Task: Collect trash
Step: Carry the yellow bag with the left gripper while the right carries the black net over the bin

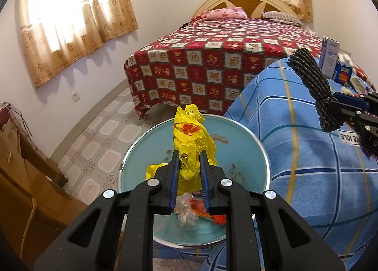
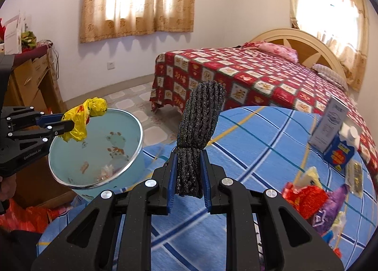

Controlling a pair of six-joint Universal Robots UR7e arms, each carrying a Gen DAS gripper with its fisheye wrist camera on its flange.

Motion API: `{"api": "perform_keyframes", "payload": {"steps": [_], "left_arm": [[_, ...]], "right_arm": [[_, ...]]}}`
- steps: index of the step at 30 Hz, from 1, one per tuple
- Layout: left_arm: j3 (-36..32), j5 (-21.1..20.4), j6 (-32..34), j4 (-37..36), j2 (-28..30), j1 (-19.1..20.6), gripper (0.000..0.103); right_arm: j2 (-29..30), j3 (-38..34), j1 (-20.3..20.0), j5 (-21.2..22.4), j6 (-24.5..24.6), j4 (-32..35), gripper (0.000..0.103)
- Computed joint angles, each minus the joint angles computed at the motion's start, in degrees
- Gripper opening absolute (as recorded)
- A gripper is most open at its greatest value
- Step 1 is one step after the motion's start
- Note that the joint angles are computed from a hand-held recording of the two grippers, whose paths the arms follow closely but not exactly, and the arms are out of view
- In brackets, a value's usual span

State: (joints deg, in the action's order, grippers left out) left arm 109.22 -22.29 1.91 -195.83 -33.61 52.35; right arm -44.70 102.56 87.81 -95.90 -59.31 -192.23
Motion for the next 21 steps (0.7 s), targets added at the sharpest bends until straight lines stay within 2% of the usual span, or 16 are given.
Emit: {"api": "perform_keyframes", "payload": {"steps": [21], "left_arm": [[3.3,2.1,-3.8,1.0,-3.1,1.3,0.017]], "right_arm": [[4.2,-2.5,2.8,-1.3,-3.8,3.7,0.019]]}}
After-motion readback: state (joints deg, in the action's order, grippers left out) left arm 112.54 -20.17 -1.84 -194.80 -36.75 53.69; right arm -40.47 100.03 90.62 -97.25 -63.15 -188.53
